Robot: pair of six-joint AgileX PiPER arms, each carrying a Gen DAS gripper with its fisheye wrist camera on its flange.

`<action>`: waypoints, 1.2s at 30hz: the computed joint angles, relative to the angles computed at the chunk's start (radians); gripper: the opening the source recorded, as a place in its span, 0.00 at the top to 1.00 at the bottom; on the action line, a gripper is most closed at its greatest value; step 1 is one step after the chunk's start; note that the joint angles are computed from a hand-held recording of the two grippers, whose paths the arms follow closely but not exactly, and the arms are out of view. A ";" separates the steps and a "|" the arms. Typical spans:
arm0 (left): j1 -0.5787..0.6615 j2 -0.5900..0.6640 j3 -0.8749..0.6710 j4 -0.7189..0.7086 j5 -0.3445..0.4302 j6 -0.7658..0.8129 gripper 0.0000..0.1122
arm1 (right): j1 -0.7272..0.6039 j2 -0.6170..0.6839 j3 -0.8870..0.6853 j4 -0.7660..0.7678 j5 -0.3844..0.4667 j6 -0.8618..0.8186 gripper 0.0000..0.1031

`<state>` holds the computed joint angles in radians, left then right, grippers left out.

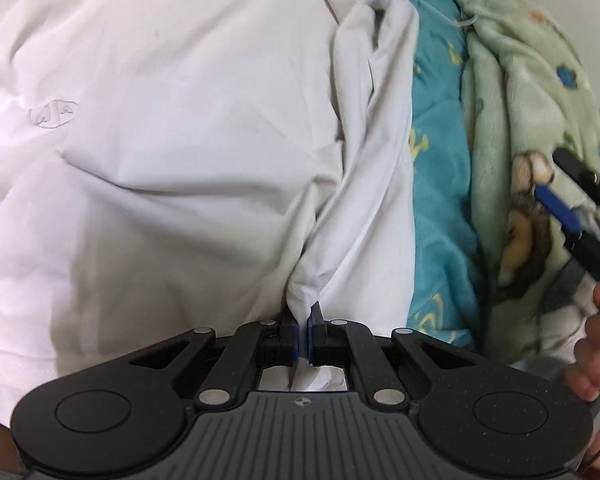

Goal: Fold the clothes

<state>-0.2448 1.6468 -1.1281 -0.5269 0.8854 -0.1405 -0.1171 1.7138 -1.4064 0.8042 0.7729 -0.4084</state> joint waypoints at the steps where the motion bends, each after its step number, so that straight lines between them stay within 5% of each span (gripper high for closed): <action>1: -0.011 0.005 -0.009 0.020 0.001 -0.006 0.96 | 0.009 0.010 -0.009 -0.012 0.008 0.004 0.36; 6: -0.039 -0.022 -0.011 0.055 -0.009 -0.010 0.94 | 0.055 0.031 -0.027 -0.080 0.019 0.039 0.36; 11: -0.018 -0.080 -0.053 0.061 0.033 -0.014 0.58 | 0.112 -0.009 0.002 -0.169 -0.001 0.072 0.37; 14: 0.016 -0.108 -0.097 0.016 0.044 -0.005 0.46 | 0.133 -0.033 0.027 -0.151 0.017 0.027 0.37; 18: 0.081 -0.058 -0.214 0.011 0.027 -0.046 0.44 | 0.156 -0.046 0.045 -0.117 0.042 -0.012 0.38; 24: 0.122 0.259 -0.585 0.052 -0.006 -0.179 0.40 | 0.197 -0.025 0.039 -0.160 0.015 0.014 0.50; 26: 0.118 0.375 -0.714 0.079 -0.011 -0.219 0.40 | 0.207 -0.004 0.026 -0.127 0.038 -0.031 0.63; 33: 0.096 0.702 -1.065 0.166 -0.057 -0.456 0.47 | 0.244 0.139 -0.096 -0.117 0.173 -0.092 0.70; 36: 0.095 0.824 -1.254 0.195 -0.015 -0.522 0.50 | 0.253 0.183 -0.139 -0.129 0.211 -0.088 0.71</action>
<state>-0.1502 2.4707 -2.3824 -0.3316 0.8705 -0.6621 0.1362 1.8967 -1.5454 0.6753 0.9837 -0.4962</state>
